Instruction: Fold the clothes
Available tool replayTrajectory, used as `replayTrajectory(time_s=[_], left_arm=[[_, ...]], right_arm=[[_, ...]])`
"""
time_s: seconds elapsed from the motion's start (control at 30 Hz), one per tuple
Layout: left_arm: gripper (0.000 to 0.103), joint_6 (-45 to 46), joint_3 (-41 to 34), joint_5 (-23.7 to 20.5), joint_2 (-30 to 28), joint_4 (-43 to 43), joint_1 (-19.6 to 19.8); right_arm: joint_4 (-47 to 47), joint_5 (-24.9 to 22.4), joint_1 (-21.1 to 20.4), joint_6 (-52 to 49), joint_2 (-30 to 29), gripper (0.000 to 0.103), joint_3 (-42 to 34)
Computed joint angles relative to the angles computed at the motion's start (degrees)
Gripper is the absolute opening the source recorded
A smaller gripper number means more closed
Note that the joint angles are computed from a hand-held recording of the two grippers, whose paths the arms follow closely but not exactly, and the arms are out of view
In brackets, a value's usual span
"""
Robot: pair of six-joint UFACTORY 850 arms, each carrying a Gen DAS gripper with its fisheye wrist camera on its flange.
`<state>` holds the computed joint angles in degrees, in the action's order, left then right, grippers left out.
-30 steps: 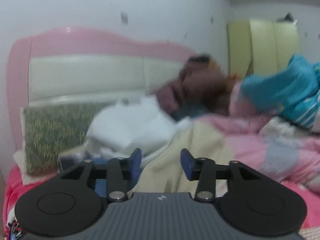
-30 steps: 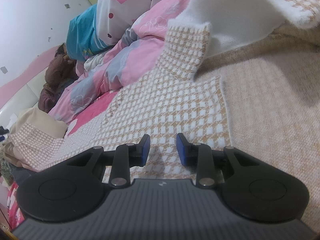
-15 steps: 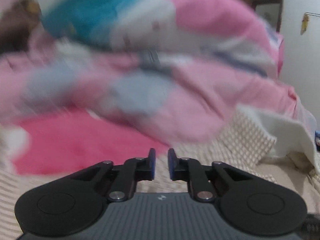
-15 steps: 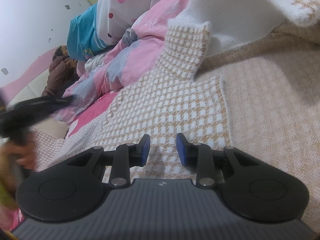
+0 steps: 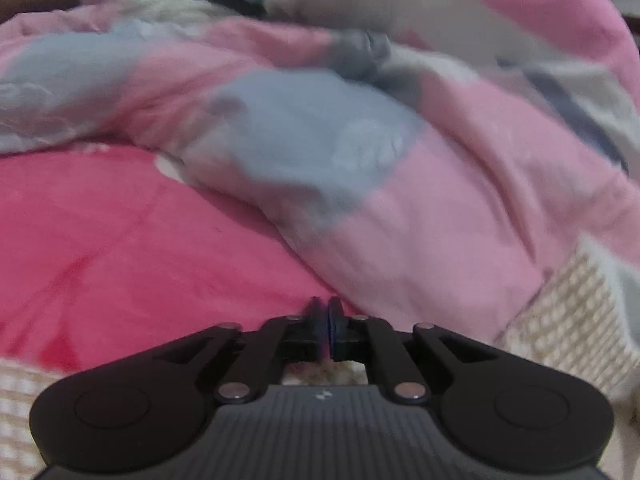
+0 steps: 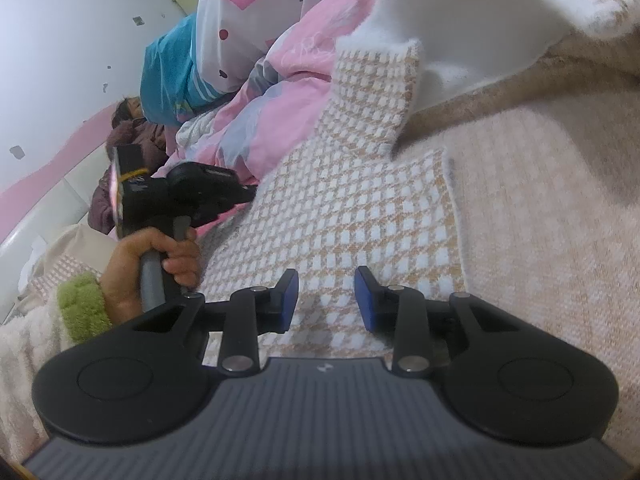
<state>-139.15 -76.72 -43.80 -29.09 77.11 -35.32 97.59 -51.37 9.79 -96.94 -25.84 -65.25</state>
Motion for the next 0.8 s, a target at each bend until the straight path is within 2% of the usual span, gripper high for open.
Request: replayTrajectory(time_s=[0.03, 0.17, 0.23, 0.3, 0.4, 0.5, 0.6, 0.63, 0.7, 0.77, 0.8], left_arm=[[0.011, -0.6, 1.4, 0.1, 1.4, 0.5, -0.3], [0.012, 3.4, 8.5, 6.0, 8.6, -1.4, -1.6], [0.011, 5.0, 12.7, 6.7, 11.4, -3.7, -2.6], [0.004, 5.4, 17.0, 7.1, 14.3, -5.1, -3.7], [0.003, -4.2, 25.2, 2.0, 20.9, -5.5, -5.2], [0.003, -2.7, 28.1, -7.0, 24.2, -13.0, -7.2], [0.005, -2.3, 28.9, -11.9, 25.9, -16.2, -9.2], [0.016, -1.9, 27.9, -14.1, 25.6, -16.9, -10.2], [0.028, 0.3, 24.9, -18.7, 23.9, -15.9, -13.1], [0.029, 3.4, 21.7, -20.5, 21.9, -13.1, -15.9], [0.034, 5.2, 19.9, -20.7, 20.8, -11.6, -17.1]], right_arm=[[-0.1, -0.1, 0.0, -0.1, 0.0, 0.03, 0.0], [-0.2, -0.1, 0.0, 0.0, 0.1, 0.03, 0.0], [-0.3, -0.1, -0.1, 0.2, 0.0, 0.03, -0.1], [-0.4, -0.2, -0.1, 0.2, 0.0, 0.03, -0.1], [-0.4, -0.4, -0.2, 0.3, 0.0, 0.03, -0.1], [-0.4, -0.3, -0.1, 0.3, 0.0, 0.03, -0.1], [-0.5, -0.2, -0.1, 0.3, 0.1, 0.03, 0.0], [-0.5, -0.2, -0.1, 0.4, 0.0, 0.03, -0.1], [-0.6, -0.1, -0.1, 0.5, 0.0, 0.03, -0.1], [-0.8, 0.4, 0.0, 0.6, 0.1, 0.03, -0.2], [-1.1, 0.8, 0.2, 0.9, 0.2, 0.03, -0.3]])
